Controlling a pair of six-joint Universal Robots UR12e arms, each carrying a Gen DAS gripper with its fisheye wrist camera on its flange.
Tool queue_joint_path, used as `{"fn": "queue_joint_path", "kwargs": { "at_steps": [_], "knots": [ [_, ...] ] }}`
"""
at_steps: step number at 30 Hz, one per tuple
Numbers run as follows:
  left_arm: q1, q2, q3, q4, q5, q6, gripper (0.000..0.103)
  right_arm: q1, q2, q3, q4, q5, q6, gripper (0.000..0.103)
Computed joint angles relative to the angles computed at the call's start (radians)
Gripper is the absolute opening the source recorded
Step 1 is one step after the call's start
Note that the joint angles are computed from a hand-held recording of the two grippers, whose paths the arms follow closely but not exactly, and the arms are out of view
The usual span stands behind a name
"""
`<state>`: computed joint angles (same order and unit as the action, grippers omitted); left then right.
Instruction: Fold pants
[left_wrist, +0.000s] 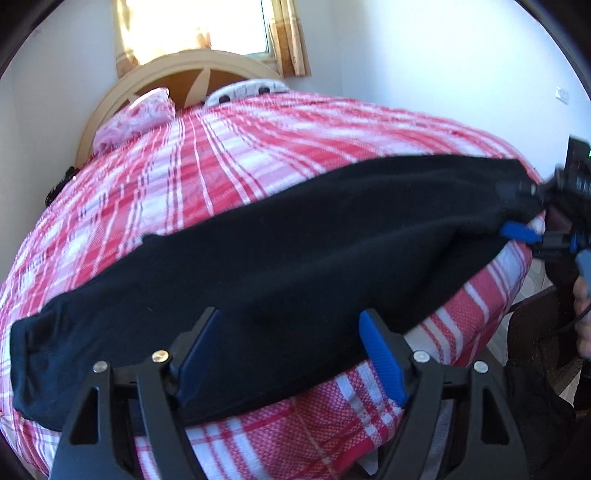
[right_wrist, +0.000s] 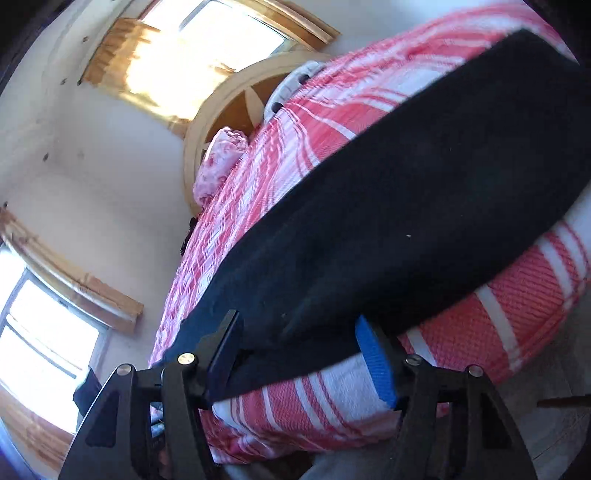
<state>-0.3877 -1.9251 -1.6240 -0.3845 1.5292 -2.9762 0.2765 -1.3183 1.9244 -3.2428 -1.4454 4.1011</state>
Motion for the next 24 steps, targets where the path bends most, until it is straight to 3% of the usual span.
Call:
{"fn": "queue_joint_path", "kwargs": {
  "at_steps": [3,4,6,12,15,18,21,24],
  "knots": [
    [0.000,-0.005,-0.002,-0.002,-0.014,-0.013,0.069,0.000,0.018,-0.028,-0.006,0.007,-0.011,0.063],
    [0.002,-0.004,-0.003,-0.004,-0.033,-0.014,0.064,0.002,0.022,-0.035,-0.009,0.000,-0.022,0.046],
    [0.010,0.000,-0.004,-0.021,-0.089,-0.005,0.041,-0.002,0.029,-0.053,0.010,0.011,-0.045,0.011],
    [0.009,0.004,0.000,-0.023,-0.124,0.020,0.011,-0.014,0.002,-0.049,0.040,0.035,-0.054,0.010],
    [0.030,0.014,0.003,-0.035,-0.195,-0.013,0.009,-0.012,-0.018,-0.042,0.036,0.038,-0.059,0.010],
    [0.040,0.021,0.009,-0.031,-0.211,-0.020,0.009,-0.012,-0.041,-0.044,0.065,0.044,-0.080,0.010],
    [0.047,0.013,0.030,-0.085,-0.217,-0.022,0.009,-0.005,-0.062,-0.067,0.244,-0.003,-0.118,0.010],
    [0.031,-0.001,0.044,-0.165,-0.132,-0.005,0.009,-0.003,-0.060,-0.091,0.450,-0.062,-0.135,0.011]
  ]
}}
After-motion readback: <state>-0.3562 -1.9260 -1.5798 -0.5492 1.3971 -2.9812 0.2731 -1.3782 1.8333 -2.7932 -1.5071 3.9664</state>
